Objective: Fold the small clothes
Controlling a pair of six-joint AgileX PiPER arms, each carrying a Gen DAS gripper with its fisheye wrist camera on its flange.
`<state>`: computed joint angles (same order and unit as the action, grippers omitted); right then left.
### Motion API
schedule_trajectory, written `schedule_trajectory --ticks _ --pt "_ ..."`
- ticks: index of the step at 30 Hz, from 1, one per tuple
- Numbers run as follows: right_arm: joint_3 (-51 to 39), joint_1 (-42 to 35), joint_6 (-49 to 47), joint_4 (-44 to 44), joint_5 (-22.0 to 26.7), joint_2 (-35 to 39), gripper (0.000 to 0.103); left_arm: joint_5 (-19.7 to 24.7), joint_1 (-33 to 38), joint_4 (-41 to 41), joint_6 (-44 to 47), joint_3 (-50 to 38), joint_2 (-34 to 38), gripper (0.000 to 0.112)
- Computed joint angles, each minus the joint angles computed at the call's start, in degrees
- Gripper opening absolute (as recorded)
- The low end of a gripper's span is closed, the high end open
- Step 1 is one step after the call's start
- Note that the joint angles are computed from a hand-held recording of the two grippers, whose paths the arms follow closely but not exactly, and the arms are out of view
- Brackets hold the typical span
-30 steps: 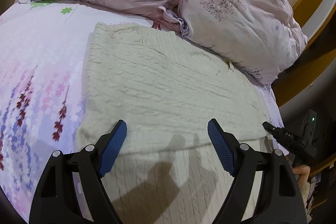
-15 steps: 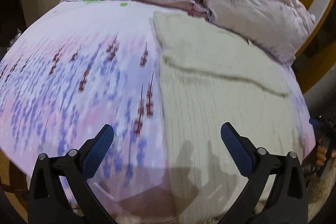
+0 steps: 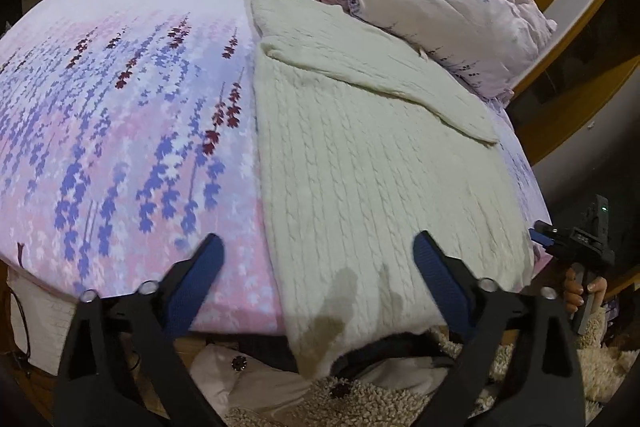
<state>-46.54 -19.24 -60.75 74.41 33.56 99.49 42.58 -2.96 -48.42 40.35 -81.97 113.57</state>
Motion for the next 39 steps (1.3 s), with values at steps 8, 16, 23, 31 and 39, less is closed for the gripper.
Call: schedule_trajectory --ticks 8,16,23,31,39 --pt "0.13 0.99 -2.06 -0.31 3.35 0.67 0.04 3.67 0.0 -2.55 1.69 2.14 -1.22 0.069" --pt "-0.21 1.37 3.33 -8.38 5.0 -0.44 0.033 6.51 0.61 -4.26 2.11 4.1 -2.29 0.066" --pt "0.53 3.3 8.52 -15.79 7.33 -2.55 0.031 15.83 0.51 -2.51 -0.71 1.79 -0.1 0.052" --pt "0.27 1.44 6.67 -13.32 10.48 1.59 0.007 17.51 0.12 -3.12 -1.62 0.91 2.53 0.036" --pt "1.14 1.65 2.67 -10.12 8.86 -4.35 0.006 16.61 0.4 -3.75 -0.06 0.85 0.65 0.007"
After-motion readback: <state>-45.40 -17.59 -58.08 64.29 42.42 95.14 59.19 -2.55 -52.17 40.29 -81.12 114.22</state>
